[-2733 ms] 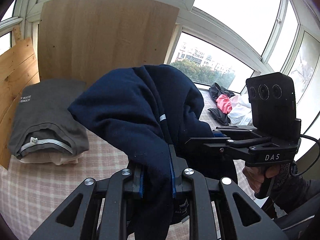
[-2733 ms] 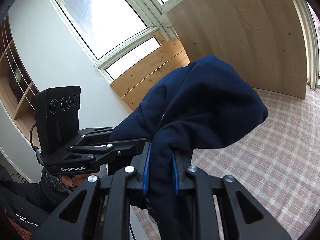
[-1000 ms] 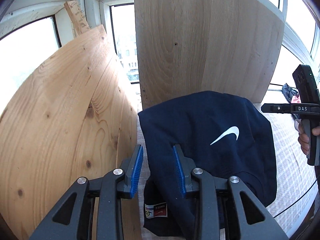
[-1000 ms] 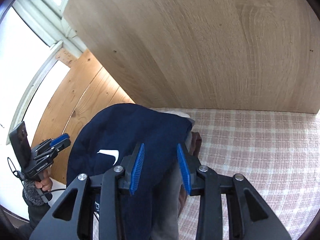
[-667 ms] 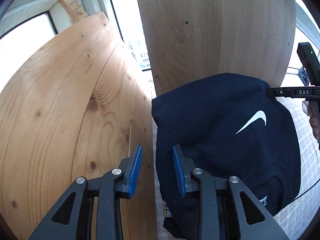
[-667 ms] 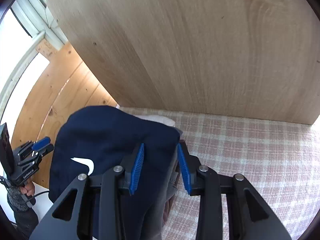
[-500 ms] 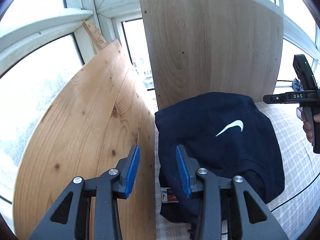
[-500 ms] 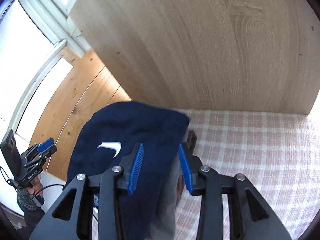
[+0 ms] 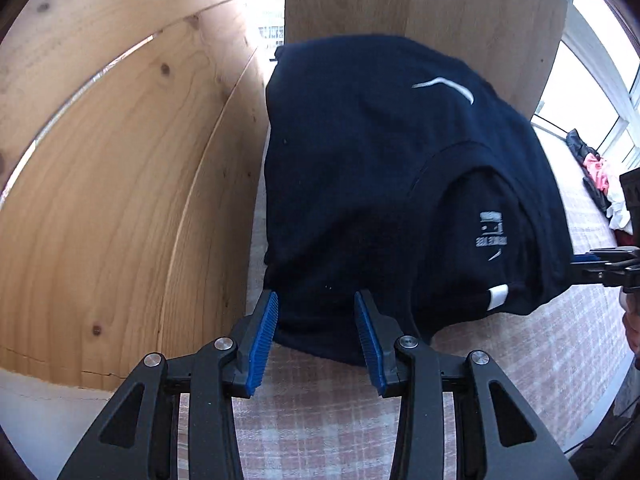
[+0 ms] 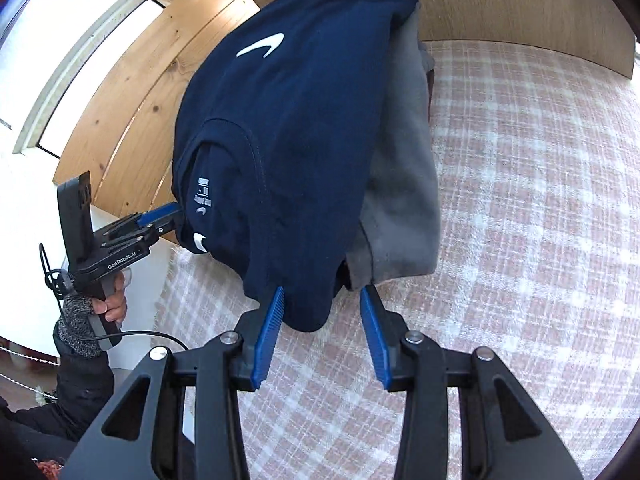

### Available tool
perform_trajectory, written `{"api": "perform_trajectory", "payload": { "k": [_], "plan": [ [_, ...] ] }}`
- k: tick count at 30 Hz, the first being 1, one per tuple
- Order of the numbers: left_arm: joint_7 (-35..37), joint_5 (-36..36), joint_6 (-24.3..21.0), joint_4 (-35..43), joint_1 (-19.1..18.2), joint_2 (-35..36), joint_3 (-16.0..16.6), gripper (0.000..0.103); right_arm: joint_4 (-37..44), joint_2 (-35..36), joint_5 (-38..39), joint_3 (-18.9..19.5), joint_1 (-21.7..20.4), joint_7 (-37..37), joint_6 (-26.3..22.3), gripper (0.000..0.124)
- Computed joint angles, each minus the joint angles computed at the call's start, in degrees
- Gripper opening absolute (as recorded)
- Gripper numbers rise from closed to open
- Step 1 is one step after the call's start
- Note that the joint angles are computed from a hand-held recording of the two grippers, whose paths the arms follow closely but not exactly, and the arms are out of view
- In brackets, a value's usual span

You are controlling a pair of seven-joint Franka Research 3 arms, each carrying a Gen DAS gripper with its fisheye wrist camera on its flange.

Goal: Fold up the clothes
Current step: 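Lower the folded shirt onto the grey clothes stack with both grippers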

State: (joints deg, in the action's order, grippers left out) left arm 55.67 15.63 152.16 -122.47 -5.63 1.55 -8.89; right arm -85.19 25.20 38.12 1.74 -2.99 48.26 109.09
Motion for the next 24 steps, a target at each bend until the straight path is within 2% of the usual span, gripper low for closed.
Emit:
{"api": "perform_trajectory", "payload": {
  "k": [4,6,10,13,16,19,20,23,24],
  "plan": [
    [0.2,0.9,-1.2,1.2,-0.2,1.1,-0.1,0.038,2.5,2.2,1.6,0.8,-0.7,0.8,-3.7,0.037],
    [0.2,1.2,-1.6,1.5,-0.3,1.0,-0.2,0.038,2.3,1.6,2.0,1.0,-0.8,-0.4,-4.4,0.009],
    [0.6,0.9,-2.3,1.8,-0.4,0.9,-0.3,0.038,2.8,-0.5,1.8,0.5,-1.3,-2.9,-5.9,0.008],
    [1.4,-0.2,-2.0,1.9,-0.5,1.3,-0.4,0.038,5.4,1.3,-4.4,-1.2,0.4,-0.6,-5.3,0.008],
    [1.7,-0.1,-3.2,2.6,-0.8,1.6,-0.6,0.038,9.5,4.4,-4.7,-0.8,-0.4,3.3,-9.6,0.011],
    [1.5,-0.2,-4.3,3.0,-1.1,1.2,-0.7,0.038,10.5,3.2,-1.2,0.2,-2.8,0.6,-10.3,0.015],
    [0.8,-0.2,-4.2,2.6,-1.1,0.1,-0.6,0.038,11.1,2.8,0.1,0.2,-3.4,-0.3,-9.1,0.020],
    [-1.3,1.2,-2.5,2.8,-1.2,-2.7,-0.7,0.038,15.4,4.2,3.1,0.1,-4.1,0.0,-1.0,0.050],
    [-2.5,2.8,-2.3,4.5,-1.1,-2.4,-0.7,0.038,17.8,5.8,3.5,0.2,-3.8,0.7,2.6,0.050]
  ]
}}
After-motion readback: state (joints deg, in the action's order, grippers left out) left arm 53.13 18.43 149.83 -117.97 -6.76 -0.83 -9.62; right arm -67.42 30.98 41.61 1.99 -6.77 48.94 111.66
